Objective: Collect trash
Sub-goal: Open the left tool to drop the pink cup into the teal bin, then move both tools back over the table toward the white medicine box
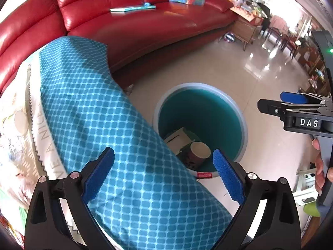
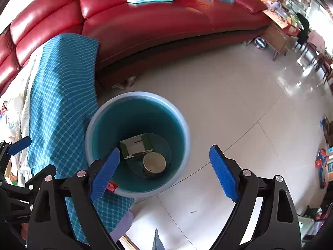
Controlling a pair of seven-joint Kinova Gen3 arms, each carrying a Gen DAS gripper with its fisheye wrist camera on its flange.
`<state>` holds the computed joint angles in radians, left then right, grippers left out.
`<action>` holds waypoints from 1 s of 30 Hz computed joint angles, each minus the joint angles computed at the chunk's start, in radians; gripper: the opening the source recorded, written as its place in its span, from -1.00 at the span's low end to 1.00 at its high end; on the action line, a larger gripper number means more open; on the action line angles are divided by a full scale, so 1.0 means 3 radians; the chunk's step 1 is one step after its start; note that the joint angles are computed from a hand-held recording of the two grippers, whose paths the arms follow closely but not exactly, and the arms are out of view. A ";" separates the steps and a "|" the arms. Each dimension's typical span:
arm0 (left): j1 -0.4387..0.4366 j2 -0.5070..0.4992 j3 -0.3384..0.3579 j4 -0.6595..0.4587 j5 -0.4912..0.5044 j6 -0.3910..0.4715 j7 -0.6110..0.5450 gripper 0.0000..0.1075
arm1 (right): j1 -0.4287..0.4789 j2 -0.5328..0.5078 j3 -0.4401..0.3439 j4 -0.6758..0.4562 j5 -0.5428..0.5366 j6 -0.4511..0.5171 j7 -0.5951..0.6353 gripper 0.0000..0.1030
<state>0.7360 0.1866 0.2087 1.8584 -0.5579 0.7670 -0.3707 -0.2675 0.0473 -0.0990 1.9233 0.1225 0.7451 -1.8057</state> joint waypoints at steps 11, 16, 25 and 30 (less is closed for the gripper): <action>-0.0076 -0.0460 0.0198 0.0346 -0.0167 0.0188 0.0403 0.78 | -0.0316 -0.0200 -0.0246 0.0000 0.0302 0.0132 -0.0420 0.63; -0.0204 -0.0774 0.0389 0.0604 -0.0140 0.0258 0.0604 0.78 | -0.0509 -0.0244 -0.0392 -0.0009 0.0416 0.0226 -0.0618 0.63; -0.0508 -0.1417 0.0703 0.1045 0.0152 0.0490 0.0769 0.78 | -0.0958 -0.0135 -0.0618 -0.0158 0.0665 0.0407 -0.0927 0.63; -0.0646 -0.1840 0.0793 0.1269 0.0412 0.0715 0.0707 0.78 | -0.1244 0.0018 -0.0687 -0.0324 0.0747 0.0506 -0.0986 0.63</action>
<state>0.5421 -0.3653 0.4467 2.2393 -0.4341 0.9815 -0.1586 -0.6408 0.0527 -0.3050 1.8261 0.3465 0.8968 -2.1017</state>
